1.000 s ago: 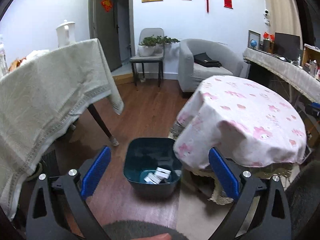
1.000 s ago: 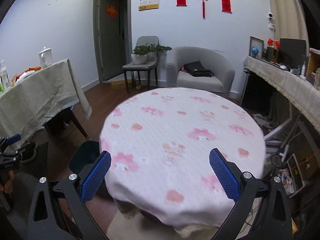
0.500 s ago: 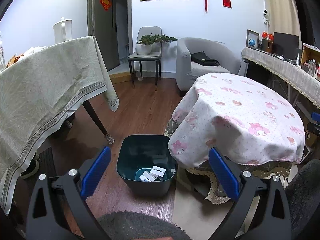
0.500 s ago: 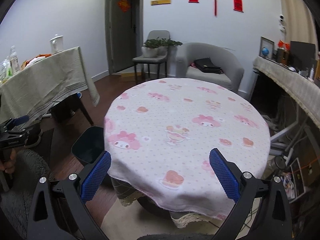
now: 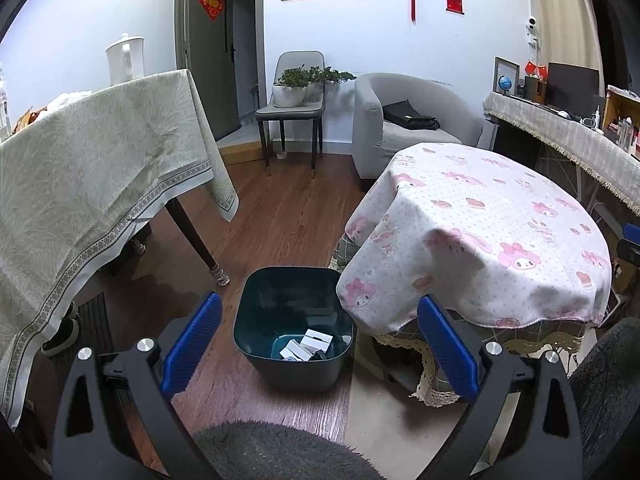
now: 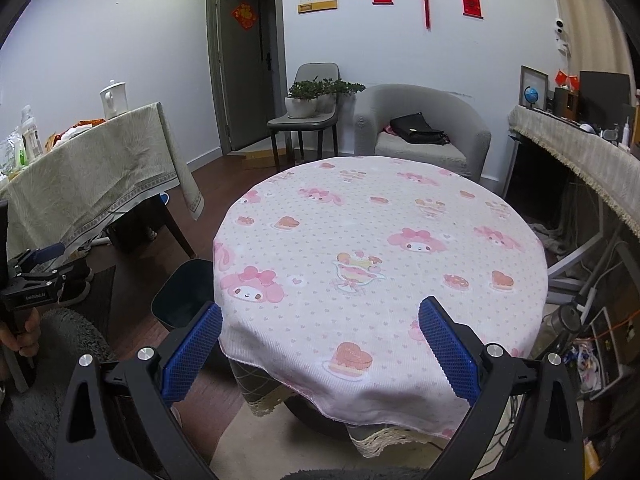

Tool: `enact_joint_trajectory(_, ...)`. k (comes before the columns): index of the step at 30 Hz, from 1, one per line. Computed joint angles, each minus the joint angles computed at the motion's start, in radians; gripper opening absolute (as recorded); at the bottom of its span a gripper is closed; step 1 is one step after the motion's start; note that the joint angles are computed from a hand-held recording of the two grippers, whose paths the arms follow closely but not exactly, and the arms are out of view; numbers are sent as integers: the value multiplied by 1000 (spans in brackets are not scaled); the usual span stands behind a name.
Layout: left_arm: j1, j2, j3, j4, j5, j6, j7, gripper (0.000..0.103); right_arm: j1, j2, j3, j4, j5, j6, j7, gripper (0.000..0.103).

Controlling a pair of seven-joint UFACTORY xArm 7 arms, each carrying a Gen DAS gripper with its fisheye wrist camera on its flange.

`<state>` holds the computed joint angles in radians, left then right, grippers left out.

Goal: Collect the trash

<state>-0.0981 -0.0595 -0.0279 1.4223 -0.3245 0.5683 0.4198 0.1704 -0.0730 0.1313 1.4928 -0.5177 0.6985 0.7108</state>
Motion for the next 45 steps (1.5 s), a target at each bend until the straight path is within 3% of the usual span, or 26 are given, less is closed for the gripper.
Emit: enact_joint_trajectory(45,-7,-8,-2,-15,11,-7,-7,100,0,1,-1,5,7,3,-1,100)
